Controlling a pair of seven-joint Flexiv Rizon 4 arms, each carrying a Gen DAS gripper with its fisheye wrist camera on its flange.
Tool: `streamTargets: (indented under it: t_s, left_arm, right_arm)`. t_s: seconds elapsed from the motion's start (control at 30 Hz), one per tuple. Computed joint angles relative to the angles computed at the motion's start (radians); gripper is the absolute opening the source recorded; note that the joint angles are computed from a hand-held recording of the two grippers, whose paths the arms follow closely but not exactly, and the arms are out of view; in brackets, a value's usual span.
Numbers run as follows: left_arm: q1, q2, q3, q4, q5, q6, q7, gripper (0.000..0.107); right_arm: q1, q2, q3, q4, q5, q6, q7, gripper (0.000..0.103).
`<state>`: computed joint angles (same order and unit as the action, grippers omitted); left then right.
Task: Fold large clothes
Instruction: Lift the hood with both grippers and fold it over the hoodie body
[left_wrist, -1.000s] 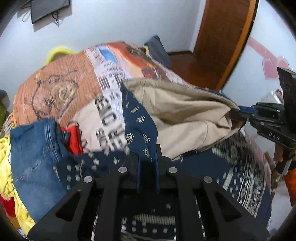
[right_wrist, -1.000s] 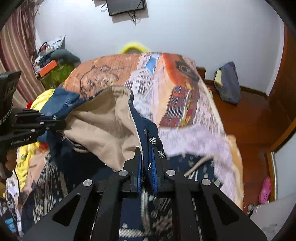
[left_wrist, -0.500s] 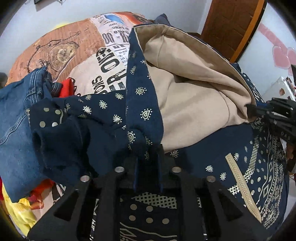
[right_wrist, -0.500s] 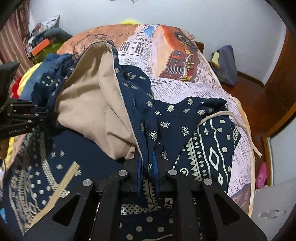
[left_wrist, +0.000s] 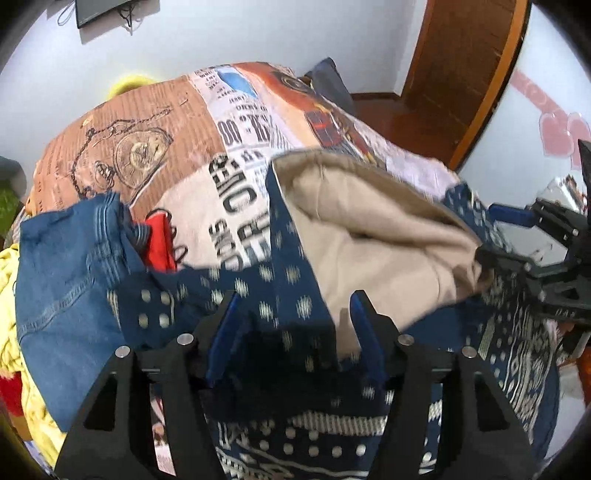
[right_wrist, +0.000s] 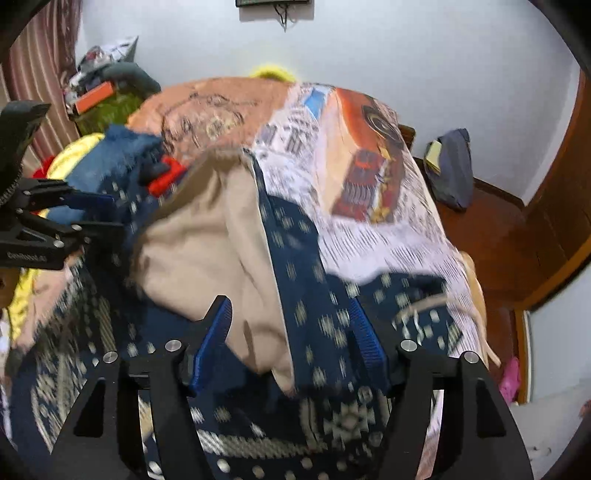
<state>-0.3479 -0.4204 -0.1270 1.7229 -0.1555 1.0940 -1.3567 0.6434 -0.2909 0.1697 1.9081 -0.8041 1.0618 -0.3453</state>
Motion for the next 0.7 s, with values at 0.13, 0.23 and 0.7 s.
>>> streamTargets:
  t_s: [0.13, 0.23, 0.7]
  left_arm:
    - [0.004, -0.078, -0.004, -0.109, -0.019, -0.054, -0.011, 0.06]
    - [0.016, -0.139, -0.015, -0.176, -0.05, -0.094, -0.024, 0.06]
    - [0.044, -0.244, -0.067, -0.247, -0.147, -0.048, 0.015, 0.007]
  right_arm:
    - [-0.004, -0.071, -0.004, -0.08, 0.053, 0.015, -0.057, 0.062]
    - [-0.006, -0.121, -0.008, -0.131, 0.114, 0.023, -0.109, 0.062]
    - [-0.002, -0.136, -0.05, -0.11, 0.253, 0.171, -0.131, 0.01]
